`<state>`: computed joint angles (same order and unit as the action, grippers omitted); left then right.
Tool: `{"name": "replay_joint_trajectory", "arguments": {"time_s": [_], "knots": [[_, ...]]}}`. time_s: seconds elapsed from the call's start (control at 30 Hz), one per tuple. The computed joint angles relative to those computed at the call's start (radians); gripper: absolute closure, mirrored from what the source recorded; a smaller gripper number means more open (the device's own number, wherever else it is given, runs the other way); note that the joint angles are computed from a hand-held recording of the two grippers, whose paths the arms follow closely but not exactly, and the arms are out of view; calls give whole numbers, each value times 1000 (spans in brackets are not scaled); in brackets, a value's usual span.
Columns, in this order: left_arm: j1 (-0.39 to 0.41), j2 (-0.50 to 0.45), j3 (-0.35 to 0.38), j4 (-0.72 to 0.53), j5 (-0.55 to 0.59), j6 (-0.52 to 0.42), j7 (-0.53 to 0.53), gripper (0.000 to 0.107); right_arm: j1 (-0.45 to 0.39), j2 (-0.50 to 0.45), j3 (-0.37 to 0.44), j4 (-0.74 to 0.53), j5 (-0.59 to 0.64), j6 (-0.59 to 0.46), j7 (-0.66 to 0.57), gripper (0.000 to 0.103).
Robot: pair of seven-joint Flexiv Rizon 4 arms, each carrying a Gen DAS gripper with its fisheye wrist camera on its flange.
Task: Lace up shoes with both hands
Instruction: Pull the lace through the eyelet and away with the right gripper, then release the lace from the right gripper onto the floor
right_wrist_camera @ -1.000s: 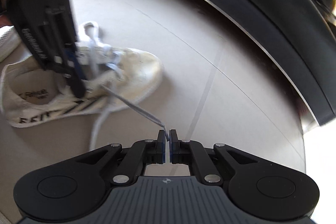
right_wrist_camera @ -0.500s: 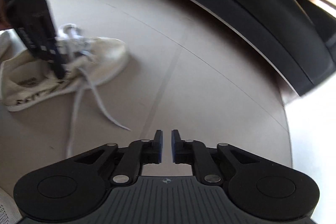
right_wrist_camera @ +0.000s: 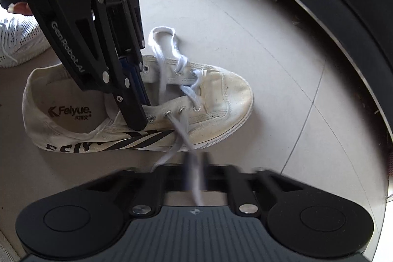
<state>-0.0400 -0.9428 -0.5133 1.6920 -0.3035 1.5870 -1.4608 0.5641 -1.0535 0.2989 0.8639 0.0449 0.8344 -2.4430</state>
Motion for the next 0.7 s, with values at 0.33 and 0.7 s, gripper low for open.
{"name": "replay_joint_trajectory", "arguments": {"time_s": [0.33,0.7], "knots": [[12,-17,-17,1,11,16,-4,101,32,41,-220,137,-130,202,382,102],[25,-5,-22,19,19,20,-17,100,100,111,-666,359,-422,265,943,102]]}}
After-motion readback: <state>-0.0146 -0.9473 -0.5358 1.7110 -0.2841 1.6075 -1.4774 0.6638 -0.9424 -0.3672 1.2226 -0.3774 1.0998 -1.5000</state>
